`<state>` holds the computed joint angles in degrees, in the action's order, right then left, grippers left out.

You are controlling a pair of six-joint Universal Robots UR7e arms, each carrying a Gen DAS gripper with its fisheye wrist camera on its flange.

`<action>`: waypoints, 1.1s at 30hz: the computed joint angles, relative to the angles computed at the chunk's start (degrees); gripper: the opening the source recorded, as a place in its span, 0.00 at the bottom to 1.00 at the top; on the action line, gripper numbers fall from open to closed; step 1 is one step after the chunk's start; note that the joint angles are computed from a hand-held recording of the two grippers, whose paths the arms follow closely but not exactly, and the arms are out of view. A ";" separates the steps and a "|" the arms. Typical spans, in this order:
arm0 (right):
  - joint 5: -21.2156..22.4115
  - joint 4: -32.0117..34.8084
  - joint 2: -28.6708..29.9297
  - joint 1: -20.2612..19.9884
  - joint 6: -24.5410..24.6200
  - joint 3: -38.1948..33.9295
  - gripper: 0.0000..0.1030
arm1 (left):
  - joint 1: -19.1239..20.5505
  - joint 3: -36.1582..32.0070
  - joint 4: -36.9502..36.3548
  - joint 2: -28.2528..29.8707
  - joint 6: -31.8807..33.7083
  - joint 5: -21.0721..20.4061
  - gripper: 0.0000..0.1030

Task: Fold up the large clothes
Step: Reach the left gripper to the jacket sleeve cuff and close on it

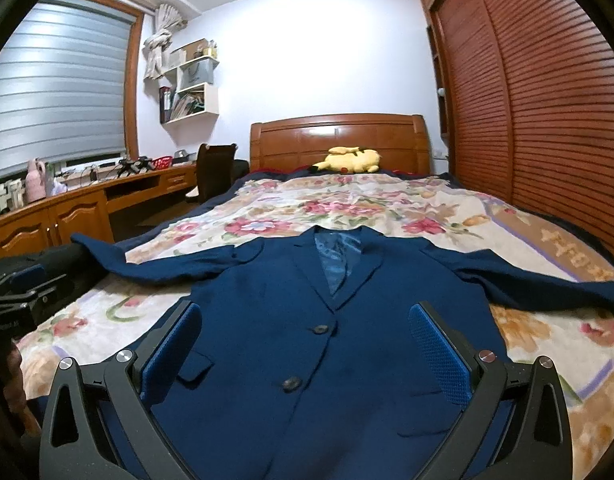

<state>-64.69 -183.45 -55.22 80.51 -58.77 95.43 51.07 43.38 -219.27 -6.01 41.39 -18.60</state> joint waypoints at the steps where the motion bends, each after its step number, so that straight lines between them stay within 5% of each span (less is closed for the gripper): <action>1: -0.19 0.28 0.14 0.19 -0.43 -0.16 1.00 | 0.11 -0.09 -0.40 -0.03 0.72 0.25 1.00; 14: -4.40 6.96 3.81 2.87 -3.81 -6.61 1.00 | 2.97 3.89 1.34 -4.11 1.97 2.28 1.00; 20: -6.10 8.29 4.81 4.46 -4.43 -8.67 1.00 | 4.79 8.05 7.47 -8.14 -4.05 3.60 1.00; 27: -6.35 10.28 6.90 6.09 -5.37 -11.22 1.00 | 7.09 0.38 6.07 -6.90 3.80 6.72 1.00; 30: -6.78 12.74 7.64 5.87 -6.62 -12.33 1.00 | 8.38 2.80 14.00 -9.17 -4.57 7.49 1.00; 33: -8.29 15.43 8.30 6.08 -7.26 -13.80 1.00 | 9.82 9.11 26.57 -13.89 -20.32 6.87 1.00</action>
